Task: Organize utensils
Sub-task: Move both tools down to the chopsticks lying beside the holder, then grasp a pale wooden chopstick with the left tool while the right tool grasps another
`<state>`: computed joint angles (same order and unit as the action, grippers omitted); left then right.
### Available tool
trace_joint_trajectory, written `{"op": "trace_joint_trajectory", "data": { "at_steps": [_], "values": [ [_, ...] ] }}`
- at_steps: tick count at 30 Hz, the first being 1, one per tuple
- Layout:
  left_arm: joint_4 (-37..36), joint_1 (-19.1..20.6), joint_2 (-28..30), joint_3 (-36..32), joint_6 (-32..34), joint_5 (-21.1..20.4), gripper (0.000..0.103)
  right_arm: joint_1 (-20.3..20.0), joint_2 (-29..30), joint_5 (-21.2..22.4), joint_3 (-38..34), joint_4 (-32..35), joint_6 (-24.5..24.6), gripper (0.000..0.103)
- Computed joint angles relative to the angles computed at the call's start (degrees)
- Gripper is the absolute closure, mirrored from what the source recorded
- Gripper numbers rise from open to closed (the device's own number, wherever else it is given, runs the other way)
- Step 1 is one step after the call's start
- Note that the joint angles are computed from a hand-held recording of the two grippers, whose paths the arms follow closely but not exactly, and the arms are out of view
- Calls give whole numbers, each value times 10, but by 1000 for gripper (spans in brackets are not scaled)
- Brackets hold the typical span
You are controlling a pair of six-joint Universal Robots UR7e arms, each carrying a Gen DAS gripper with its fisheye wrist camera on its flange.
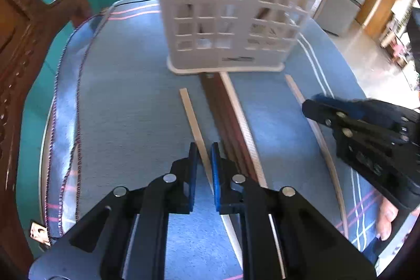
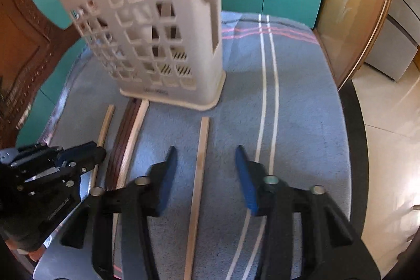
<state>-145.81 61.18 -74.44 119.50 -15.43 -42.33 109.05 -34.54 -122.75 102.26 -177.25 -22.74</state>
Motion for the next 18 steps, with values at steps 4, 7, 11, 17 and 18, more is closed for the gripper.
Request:
{"op": "trace_joint_trajectory", "data": {
  "at_steps": [4, 7, 11, 17, 18],
  "values": [
    [25, -3, -7, -1, 10, -18, 92, -6, -3, 11, -4, 35, 23, 96],
    [29, 0, -12, -1, 6, -21, 92, -14, -11, 16, -7, 47, 40, 96],
    [29, -1, -9, -1, -4, -3, 90, -19, -13, 13, -14, 57, 51, 94],
    [22, -5, 16, -13, -19, 28, 81, -13, 6, -13, -21, 30, 26, 81],
    [23, -5, 18, -15, -21, 32, 81, -12, 8, -16, -20, 25, 23, 77]
  ]
}}
